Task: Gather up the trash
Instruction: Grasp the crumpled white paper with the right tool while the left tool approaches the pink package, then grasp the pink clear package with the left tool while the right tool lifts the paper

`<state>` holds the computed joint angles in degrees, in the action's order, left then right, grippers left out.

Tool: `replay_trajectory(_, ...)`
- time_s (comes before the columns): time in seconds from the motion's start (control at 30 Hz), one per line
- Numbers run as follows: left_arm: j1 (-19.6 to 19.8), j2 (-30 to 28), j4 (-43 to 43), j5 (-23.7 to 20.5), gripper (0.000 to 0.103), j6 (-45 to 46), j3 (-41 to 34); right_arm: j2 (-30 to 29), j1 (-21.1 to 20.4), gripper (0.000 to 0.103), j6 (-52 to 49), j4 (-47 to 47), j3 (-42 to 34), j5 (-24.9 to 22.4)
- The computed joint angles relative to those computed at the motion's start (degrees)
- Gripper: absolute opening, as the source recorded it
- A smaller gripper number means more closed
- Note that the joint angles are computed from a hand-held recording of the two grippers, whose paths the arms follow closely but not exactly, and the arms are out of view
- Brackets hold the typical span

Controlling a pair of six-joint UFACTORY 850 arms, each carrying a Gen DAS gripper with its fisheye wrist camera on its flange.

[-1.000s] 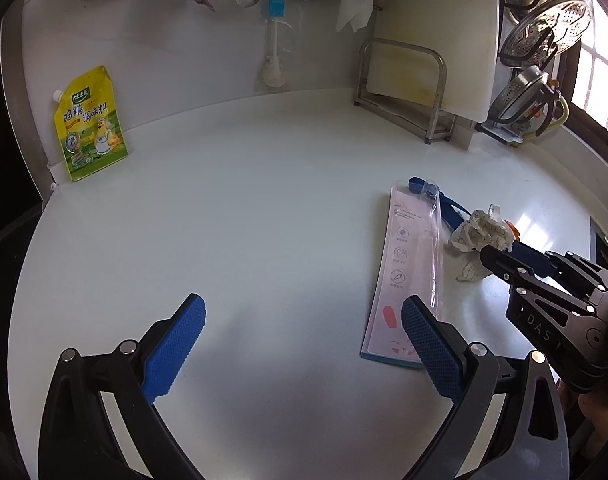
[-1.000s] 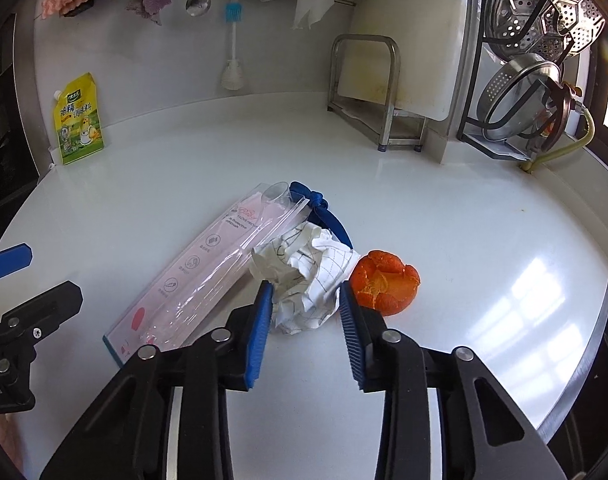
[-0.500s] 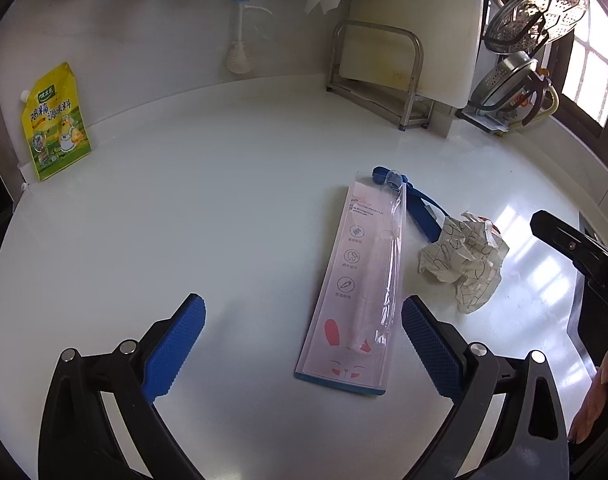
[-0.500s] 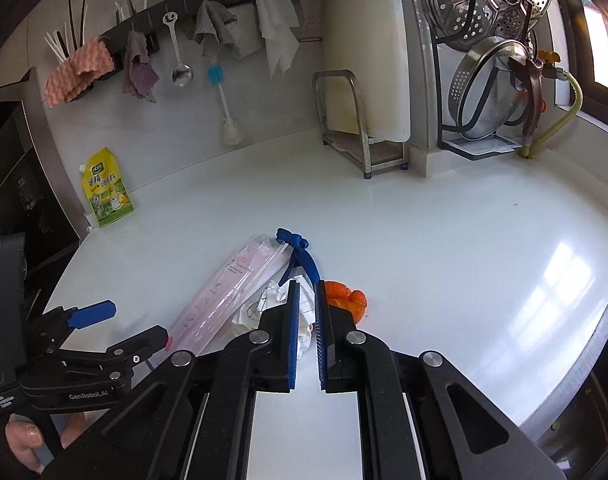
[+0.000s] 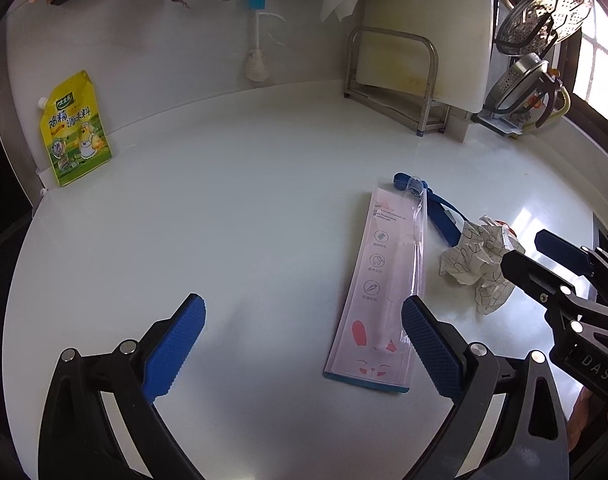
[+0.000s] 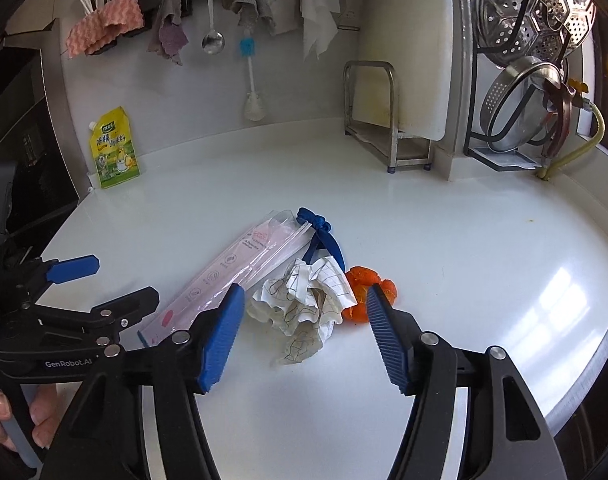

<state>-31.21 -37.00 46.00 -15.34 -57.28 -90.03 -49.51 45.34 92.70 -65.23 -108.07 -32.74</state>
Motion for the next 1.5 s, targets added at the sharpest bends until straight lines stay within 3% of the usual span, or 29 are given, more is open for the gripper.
replay_trajectory(0.2, 0.56, 0.51, 0.92, 0.52, 0.097, -1.36, 0.88, -6.62, -0.11, 0.06, -12.48, 9.3, -10.35, -4.97)
replay_trajectory(0.3, 0.87, 0.44, -2.98, 1.24, 0.097, 1.9, 0.82, -9.48, -0.16, 0.032, -18.17, 13.03, -14.77, -7.0)
replay_trajectory(0.43, 0.84, 0.33, -3.08, 1.59, 0.097, 2.02, 0.75, -8.63, -0.23, 0.019, -16.83, 11.97, -13.35, -5.94)
replay_trajectory(0.7, 0.33, -0.34, -8.2, 1.42, 0.097, 7.33, -0.37, 0.2, -0.57, 0.015, 0.35, -0.64, -0.22, 1.21)
replay_trajectory(0.9, -1.01, -2.47, -9.16, -0.56, 0.097, 9.29, -3.62, 7.49, -1.23, 0.015, 17.04, -13.06, 10.78, 0.93)
replay_trajectory(1.03, -1.67, -5.35, -15.54, -3.03, 0.097, 16.41, -7.97, 10.99, -2.87, 0.015, 27.76, -18.69, 16.75, 3.68)
replay_trajectory(1.2, -2.3, -9.14, -19.93, -6.59, 0.097, 22.13, -13.67, 13.42, -4.21, 0.015, 42.34, -29.66, 21.31, 7.54)
replay_trajectory(1.5, -2.26, -14.65, -25.76, -13.0, 0.097, 28.3, -21.82, 14.95, -4.91, 0.015, 53.43, -37.62, 24.1, 8.38)
